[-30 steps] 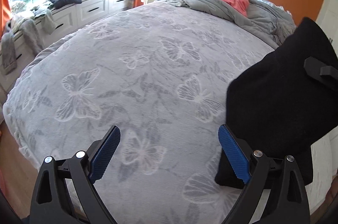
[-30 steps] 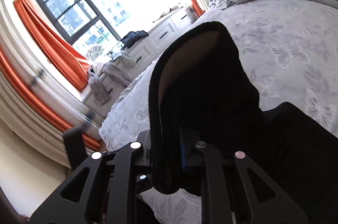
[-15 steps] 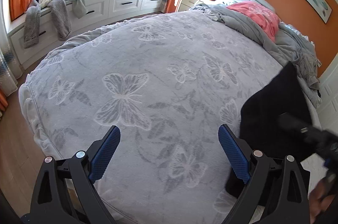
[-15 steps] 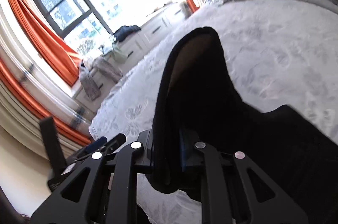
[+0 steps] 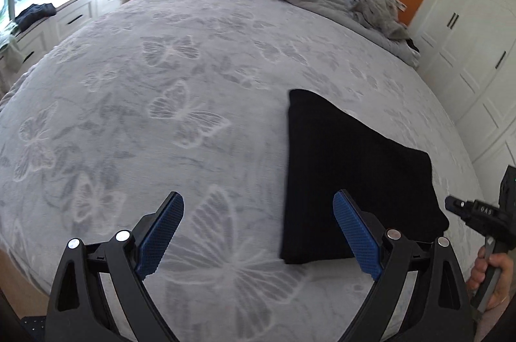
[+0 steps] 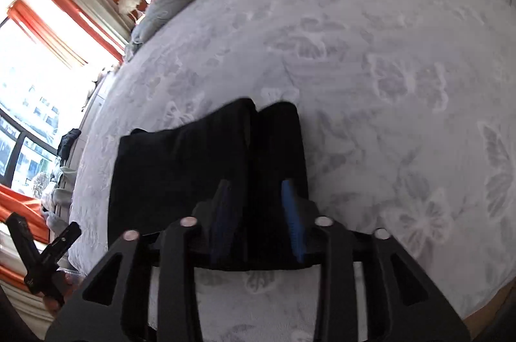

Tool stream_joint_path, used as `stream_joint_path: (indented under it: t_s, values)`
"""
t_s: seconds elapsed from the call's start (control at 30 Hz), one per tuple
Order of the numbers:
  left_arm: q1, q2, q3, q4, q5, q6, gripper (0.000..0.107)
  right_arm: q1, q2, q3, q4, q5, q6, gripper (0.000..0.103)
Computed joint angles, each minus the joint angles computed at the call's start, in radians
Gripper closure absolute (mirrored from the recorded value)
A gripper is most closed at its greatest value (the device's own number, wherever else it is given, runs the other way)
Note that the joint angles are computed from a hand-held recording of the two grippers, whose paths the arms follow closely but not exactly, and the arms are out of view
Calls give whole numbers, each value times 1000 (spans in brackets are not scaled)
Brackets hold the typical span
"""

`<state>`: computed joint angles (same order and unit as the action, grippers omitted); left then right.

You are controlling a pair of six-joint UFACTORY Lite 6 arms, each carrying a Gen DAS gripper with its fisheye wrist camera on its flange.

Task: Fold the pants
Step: 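Grasp the folded pants with the left tool while the right tool holds the pants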

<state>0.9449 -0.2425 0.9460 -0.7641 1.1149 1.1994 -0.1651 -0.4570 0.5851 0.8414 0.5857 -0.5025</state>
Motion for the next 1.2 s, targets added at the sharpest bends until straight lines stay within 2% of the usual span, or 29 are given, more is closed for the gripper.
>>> stream_joint_path:
  t_s: [0.03,0.1,0.23,0.33,0.37,0.4,0.43,0.47,0.5,0.57,0.63,0.7,0.77,0.8,0.83,0.87,0.9,0.93,1.0,1.03,1.07,1.1,1.13,1.17,1.2]
  values:
    - [-52,-24,-28,3,-9,-29,15,19,2,31,-38,-12,21,40]
    - [-156,-39,-57,3,-43,-88,15,100,51,85,-113,-63,75,40]
    - [-322,86,-36,29,-163,-246,15,165,191,88,31,-132,-96,41]
    - [-367,216,6,35,-200,-312,15,212,381,129,92,-205,-170,40]
    - [-373,246,16,29,-197,-309,15,230,408,129,134,-237,-221,43]
    - [-381,275,25,27,-193,-305,15,246,412,132,161,-253,-256,70]
    - [-390,310,40,24,-176,-298,15,251,407,149,151,-230,-250,83]
    - [-394,343,57,15,-152,-294,17,259,367,159,109,-233,-201,86]
    - [-392,354,63,2,-142,-296,17,263,303,162,70,-233,-155,99]
    - [-378,341,62,-30,-131,-285,17,250,178,174,-8,-204,-60,99]
    - [-375,315,59,-35,-129,-275,16,257,177,185,-201,-235,92,92]
    - [-384,299,49,-36,-142,-259,15,262,325,187,-387,-269,239,88]
    - [-412,299,37,-7,-164,-276,15,247,374,155,-425,-278,290,86]
    - [-419,306,34,4,-168,-285,15,226,335,142,-381,-259,254,73]
    - [-425,314,31,14,-171,-301,16,196,272,118,-305,-234,175,37]
    - [-425,317,26,14,-174,-302,15,158,197,75,-201,-220,71,17]
    - [-424,314,19,6,-182,-295,15,119,148,39,-96,-206,-31,5]
    - [-425,307,11,4,-186,-291,15,81,142,22,4,-171,-135,5]
    - [-432,302,-1,-6,-201,-283,15,11,249,31,139,-62,-279,5]
    - [-442,304,-8,-26,-216,-274,15,-4,324,44,184,-26,-313,9]
    - [-446,302,-20,-55,-222,-252,17,-4,396,38,270,-16,-386,24]
    - [-450,311,-21,-84,-224,-229,18,8,426,29,339,10,-441,43]
    - [-449,309,-24,-100,-231,-209,35,32,413,24,366,2,-455,58]
    - [-448,313,-18,-109,-230,-191,57,82,359,13,351,-39,-430,63]
    - [-430,317,-2,-122,-201,-171,67,122,263,-5,295,-61,-363,68]
